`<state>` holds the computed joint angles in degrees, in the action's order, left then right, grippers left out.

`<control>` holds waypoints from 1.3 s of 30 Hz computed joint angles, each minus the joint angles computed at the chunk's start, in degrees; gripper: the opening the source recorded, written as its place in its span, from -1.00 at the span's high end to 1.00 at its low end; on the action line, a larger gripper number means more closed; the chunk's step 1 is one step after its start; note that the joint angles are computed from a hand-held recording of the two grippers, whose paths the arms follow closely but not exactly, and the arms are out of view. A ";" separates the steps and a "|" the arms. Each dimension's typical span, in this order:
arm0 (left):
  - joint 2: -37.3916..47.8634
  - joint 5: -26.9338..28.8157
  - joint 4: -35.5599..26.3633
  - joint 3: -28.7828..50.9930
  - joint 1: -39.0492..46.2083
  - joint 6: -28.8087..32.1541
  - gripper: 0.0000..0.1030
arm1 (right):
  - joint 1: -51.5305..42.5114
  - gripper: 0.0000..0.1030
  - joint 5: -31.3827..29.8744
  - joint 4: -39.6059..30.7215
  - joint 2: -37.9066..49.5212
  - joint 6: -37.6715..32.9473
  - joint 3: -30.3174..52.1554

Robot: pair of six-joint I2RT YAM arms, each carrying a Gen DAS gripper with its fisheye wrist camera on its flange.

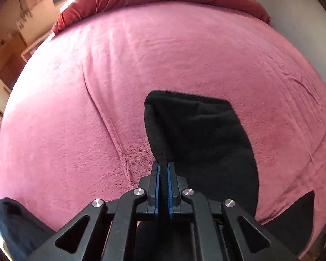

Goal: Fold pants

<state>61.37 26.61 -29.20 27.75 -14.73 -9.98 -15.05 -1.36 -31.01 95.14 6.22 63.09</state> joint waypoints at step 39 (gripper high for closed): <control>11.54 -12.18 9.25 5.53 -28.78 -15.64 0.34 | -80.14 0.78 -42.11 -16.12 4.50 -31.91 -3.98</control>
<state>72.90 14.42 -19.95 33.28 -43.51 -25.62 -95.19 -43.46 -47.13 99.63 -25.69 59.10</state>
